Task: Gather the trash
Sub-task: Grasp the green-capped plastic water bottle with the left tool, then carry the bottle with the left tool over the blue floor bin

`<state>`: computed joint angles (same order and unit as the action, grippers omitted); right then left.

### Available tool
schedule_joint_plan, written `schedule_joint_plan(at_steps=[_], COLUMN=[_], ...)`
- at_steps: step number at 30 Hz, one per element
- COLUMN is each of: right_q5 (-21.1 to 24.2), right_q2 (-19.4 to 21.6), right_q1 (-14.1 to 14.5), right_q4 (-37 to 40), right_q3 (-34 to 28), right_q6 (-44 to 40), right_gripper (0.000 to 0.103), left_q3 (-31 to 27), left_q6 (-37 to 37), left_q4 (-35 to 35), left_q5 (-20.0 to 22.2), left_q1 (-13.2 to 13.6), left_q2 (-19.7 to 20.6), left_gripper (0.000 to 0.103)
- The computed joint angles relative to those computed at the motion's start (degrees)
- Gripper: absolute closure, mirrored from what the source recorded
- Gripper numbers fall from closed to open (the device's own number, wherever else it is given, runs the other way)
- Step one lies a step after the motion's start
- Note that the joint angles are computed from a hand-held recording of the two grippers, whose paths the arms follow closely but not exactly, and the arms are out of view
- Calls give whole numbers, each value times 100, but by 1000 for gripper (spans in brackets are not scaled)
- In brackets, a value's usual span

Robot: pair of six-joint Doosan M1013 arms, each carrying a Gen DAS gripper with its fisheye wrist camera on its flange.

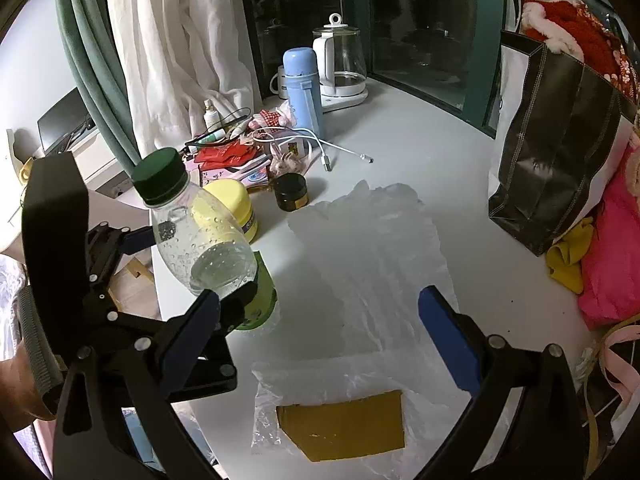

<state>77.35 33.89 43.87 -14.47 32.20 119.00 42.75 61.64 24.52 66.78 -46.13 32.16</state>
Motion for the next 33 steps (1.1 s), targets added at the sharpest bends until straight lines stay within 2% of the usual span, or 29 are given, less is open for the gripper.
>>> schedule_joint_plan(at_steps=[2,5,10,12,18,25,33], right_q5=[-7,-23,-40,-42,-17,23,165], right_q2=[1,7,6,5,4,9,196], right_q1=[0,-7,-1,-1,-2,8,97], right_q4=[-12,-1,-9,-10,-20,-18,18], right_q3=[0,0,-3,-1,-3,-52,-533], right_q6=[-1,-32,-40,-30,-35,-63,-223], right_gripper=[6,6,6,6,6,6,6], left_q3=[34,44,55,78,145,189,365], left_q6=[-23,0,-128,-138,-40,-173,-440], left_q4=[41,-25,-45,-78,-264,-166,98], left_q5=[-72,-132,-142,-160,-282,-272,-187], left_q1=[-5,4,23,35,69,45,19], left_q2=[-6,1,13,4,-22,-71,-292], left_gripper=[6,16,22,30,42,43,43])
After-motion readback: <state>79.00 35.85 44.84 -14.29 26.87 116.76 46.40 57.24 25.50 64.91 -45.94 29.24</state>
